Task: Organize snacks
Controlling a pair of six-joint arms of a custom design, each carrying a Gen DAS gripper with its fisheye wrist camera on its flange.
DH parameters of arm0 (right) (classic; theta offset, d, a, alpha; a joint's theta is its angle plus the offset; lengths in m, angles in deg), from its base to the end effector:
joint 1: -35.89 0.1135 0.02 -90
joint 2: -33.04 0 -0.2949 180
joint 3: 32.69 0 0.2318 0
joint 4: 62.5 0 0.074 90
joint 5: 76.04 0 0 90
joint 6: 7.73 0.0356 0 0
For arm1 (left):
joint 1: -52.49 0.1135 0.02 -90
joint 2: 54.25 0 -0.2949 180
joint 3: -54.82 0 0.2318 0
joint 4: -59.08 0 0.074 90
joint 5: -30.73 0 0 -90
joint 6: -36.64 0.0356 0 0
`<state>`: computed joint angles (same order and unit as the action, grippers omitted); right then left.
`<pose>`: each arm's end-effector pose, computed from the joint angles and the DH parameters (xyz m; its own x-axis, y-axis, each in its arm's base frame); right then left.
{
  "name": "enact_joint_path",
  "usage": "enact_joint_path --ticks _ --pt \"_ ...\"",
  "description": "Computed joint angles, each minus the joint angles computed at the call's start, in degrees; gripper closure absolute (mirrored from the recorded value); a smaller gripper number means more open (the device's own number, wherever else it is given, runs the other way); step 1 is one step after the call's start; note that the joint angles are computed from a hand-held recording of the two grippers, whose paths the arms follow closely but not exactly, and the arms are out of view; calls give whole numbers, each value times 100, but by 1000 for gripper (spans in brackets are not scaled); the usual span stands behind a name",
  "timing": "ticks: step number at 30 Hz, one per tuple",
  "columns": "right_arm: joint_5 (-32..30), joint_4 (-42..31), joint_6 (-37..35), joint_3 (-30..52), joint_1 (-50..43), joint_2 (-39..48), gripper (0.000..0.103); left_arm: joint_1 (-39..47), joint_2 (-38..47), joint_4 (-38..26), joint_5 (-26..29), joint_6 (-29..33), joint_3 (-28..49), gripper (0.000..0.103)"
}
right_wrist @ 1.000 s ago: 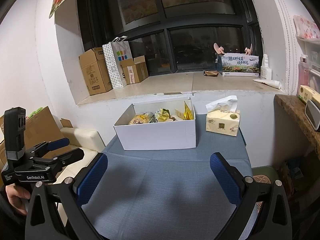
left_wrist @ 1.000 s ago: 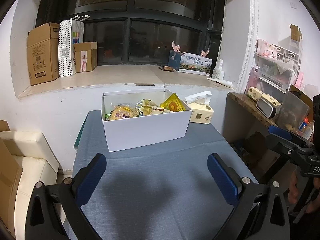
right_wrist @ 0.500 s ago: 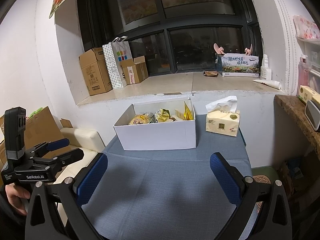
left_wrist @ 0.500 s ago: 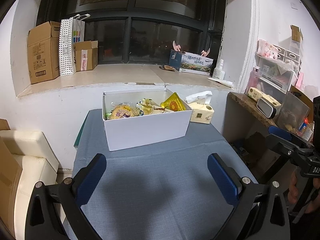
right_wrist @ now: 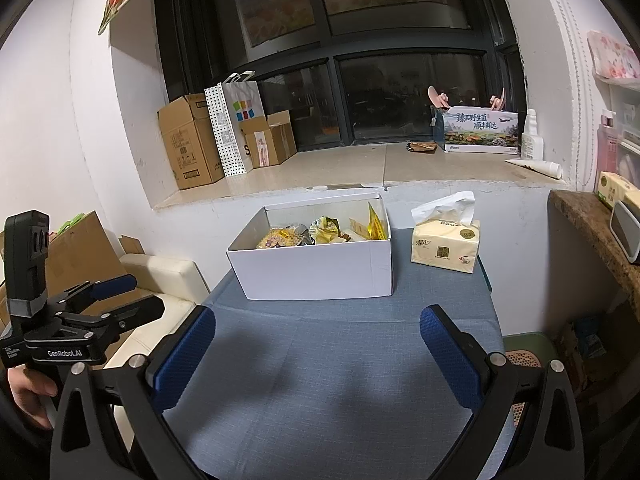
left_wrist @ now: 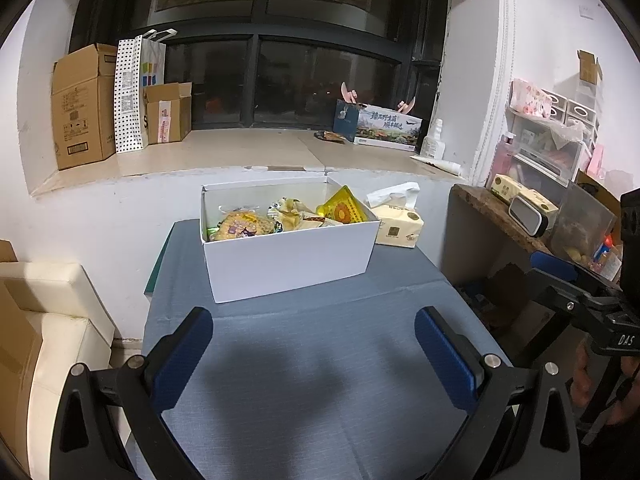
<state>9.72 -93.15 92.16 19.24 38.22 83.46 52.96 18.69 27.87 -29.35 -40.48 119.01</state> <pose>0.1592 0.0091 0.2936 -0.4974 0.1512 -0.8543 -0.0199 0.9824 0.1855 0.2431 -0.0158 0.2928 -0.5424 0.1888 -0.8186 0.5089 0.8491 -0.1414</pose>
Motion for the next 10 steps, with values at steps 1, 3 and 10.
enact_joint_path --ticks 1,3,10 --pt "-10 5 -9 -4 -14 4 0 -5 5 3 1 -19 10 0" --pt "1 19 4 -9 -1 11 0 7 14 -34 26 -10 32 0" --pt "-31 75 -15 -57 -56 18 0 6 -60 -64 42 8 31 0"
